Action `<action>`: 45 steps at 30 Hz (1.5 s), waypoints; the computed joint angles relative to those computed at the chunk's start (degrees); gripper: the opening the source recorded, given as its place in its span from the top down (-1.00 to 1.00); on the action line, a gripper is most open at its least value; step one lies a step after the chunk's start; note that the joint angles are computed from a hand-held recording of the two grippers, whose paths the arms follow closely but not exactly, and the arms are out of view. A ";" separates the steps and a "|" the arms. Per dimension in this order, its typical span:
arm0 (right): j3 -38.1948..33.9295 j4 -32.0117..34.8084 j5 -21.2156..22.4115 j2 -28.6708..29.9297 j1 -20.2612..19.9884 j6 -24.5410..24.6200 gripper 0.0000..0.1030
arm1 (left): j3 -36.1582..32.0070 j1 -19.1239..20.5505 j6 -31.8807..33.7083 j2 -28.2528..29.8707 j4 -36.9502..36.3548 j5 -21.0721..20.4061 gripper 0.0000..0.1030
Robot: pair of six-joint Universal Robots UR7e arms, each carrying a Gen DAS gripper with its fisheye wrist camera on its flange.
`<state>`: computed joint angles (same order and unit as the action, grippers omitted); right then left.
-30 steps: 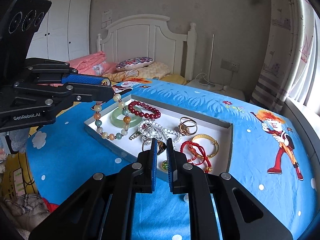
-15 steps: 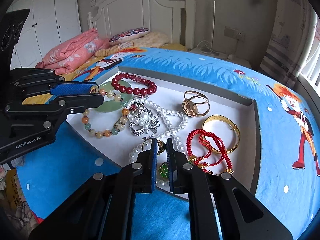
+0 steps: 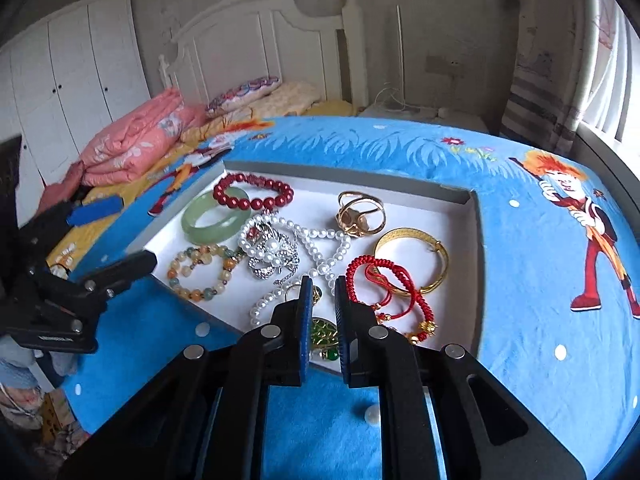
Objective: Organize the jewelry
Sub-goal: 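Open both tools to release bracelet and ring, then withdraw, then move the right tool to a white pearl earring and close on it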
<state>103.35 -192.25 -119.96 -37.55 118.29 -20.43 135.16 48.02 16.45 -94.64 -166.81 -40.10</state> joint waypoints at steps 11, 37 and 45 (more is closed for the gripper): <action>13.37 -14.38 -2.21 -7.25 -2.08 1.30 0.27 | 4.35 -0.90 -9.45 -5.54 4.97 -4.44 -0.92; 7.88 -1.99 -14.92 -3.85 -1.75 -1.22 0.28 | -0.11 5.48 -14.23 -5.27 13.01 -13.86 -0.92; 7.04 -1.79 -14.33 -4.04 -2.53 -5.18 0.31 | -0.28 5.57 -14.84 -5.31 13.68 -14.09 -0.92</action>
<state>110.40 -194.04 -134.29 -41.59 115.76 -25.61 134.88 53.59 1.61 -99.95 -153.12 -54.18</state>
